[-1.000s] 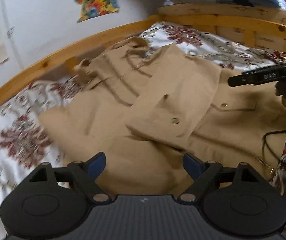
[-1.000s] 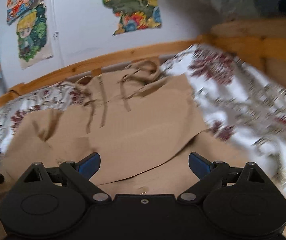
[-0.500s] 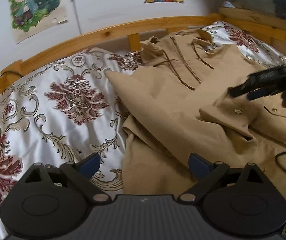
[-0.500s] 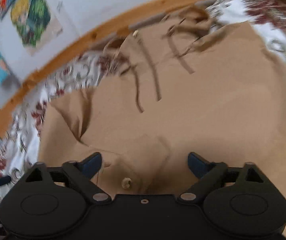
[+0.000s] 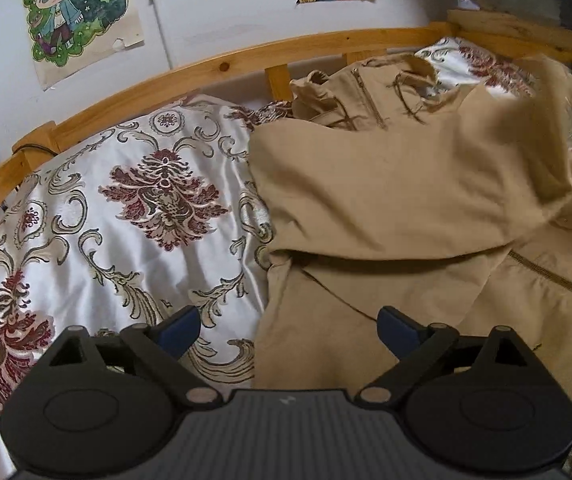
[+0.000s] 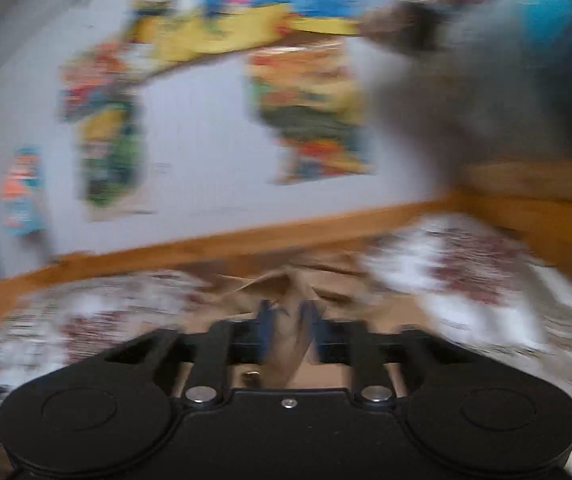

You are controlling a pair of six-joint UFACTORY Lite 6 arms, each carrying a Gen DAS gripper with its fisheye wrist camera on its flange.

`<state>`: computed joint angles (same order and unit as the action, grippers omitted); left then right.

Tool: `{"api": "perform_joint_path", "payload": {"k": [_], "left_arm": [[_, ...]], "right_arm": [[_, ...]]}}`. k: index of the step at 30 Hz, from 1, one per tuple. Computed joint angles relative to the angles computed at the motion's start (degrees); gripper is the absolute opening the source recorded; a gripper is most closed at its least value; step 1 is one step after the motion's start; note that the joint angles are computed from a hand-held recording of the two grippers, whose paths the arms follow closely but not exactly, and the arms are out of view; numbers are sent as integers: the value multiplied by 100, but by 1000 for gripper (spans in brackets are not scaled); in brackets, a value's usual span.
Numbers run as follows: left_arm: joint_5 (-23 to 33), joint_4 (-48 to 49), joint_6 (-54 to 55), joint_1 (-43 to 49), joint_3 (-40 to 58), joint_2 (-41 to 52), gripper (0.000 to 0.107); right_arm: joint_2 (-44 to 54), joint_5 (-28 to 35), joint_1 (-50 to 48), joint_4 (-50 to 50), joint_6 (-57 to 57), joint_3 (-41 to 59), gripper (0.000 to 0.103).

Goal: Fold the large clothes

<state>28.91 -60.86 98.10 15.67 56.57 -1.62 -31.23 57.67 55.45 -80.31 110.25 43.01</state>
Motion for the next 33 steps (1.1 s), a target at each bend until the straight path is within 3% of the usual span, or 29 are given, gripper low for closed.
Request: {"api": "perform_joint_path", "payload": {"k": [1, 5, 7, 9, 12, 14, 18, 19, 20, 21, 22, 24, 26, 28, 30, 33], "left_arm": [[-117, 67, -84, -62, 7, 20, 97], [-579, 658, -1045, -324, 340, 363, 97], [-638, 937, -1708, -411, 774, 751, 97], [-750, 1350, -2569, -580, 1387, 1279, 97], [-702, 1913, -3394, -843, 2387, 2109, 87], [-472, 2492, -4094, -976, 3118, 2695, 75], [-24, 3257, -5188, -1177, 4460, 3812, 66], [153, 3479, -5527, -1221, 4860, 4117, 61], [334, 3723, -5888, -1258, 5206, 4375, 45], [660, 3843, -6183, -1270, 5614, 4670, 30], [890, 3735, -6239, -1246, 5828, 4838, 17], [680, 3686, -6261, -1248, 5538, 4664, 13], [32, 3574, -6223, -1232, 4741, 4093, 9], [-384, 3057, -5934, -1099, 4008, 3513, 9], [-633, 2977, -5925, -1064, 3609, 3258, 9], [-940, 3766, -6389, -1206, 3440, 3323, 12]], "right_arm": [[-268, 169, -18, 498, -84, -128, 72], [-1209, 511, 171, 1634, -67, -716, 72], [-1409, 199, 58, 2028, 109, -964, 82], [-1371, -517, -488, 2559, -65, -1109, 82], [-856, -985, -736, 2833, -39, -1188, 81], [-325, -1057, -798, 2929, -5, -1029, 79], [380, -1364, -985, 2649, 616, -973, 68], [557, -1308, -928, 2543, 736, -899, 60], [687, -1288, -933, 2516, 741, -833, 54], [775, -1325, -966, 2481, 714, -794, 35], [843, -1371, -988, 2465, 659, -758, 23], [941, -1669, -1208, 2367, 480, -669, 15], [897, -1805, -1221, 1989, 454, -631, 2], [698, -1785, -1059, 1269, 726, -707, 1], [725, -1300, -711, 986, 665, -572, 1], [735, -674, -425, 1328, 743, -593, 1]]}}
